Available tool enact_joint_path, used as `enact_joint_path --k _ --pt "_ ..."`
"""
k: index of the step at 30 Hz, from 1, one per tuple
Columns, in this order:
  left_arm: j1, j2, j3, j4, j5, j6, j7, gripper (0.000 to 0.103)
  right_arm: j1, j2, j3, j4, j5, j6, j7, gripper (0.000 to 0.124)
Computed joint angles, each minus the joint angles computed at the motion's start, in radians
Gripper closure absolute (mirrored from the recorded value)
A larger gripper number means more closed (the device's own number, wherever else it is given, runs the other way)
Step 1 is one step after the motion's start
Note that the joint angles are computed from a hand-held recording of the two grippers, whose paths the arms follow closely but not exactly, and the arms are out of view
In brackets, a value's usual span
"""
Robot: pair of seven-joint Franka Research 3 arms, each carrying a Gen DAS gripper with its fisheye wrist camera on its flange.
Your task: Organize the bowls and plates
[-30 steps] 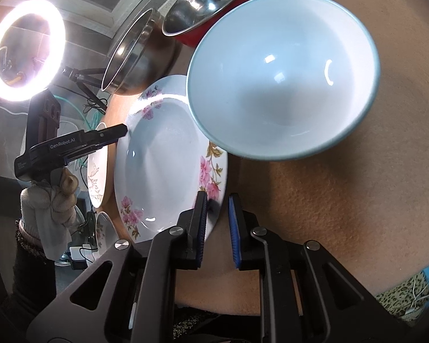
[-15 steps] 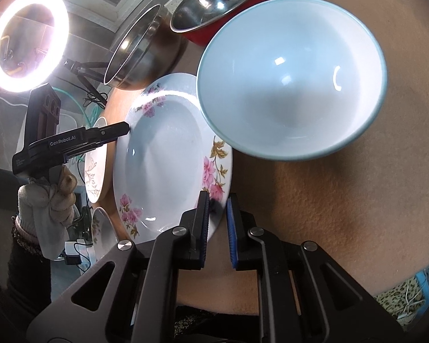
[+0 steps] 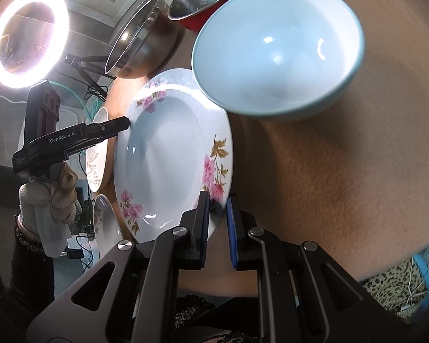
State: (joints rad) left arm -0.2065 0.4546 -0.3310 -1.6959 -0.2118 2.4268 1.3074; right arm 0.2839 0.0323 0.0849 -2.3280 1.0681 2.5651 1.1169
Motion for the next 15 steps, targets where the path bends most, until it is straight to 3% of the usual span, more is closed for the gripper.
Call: enact_joint_path --k 15 --pt "-0.015 -0.022 -0.010 -0.042 -0.005 0.021 -0.012 0.080 -0.001 -0.003 -0.002 -0.001 -0.002 -0.011 0.003 0.112"
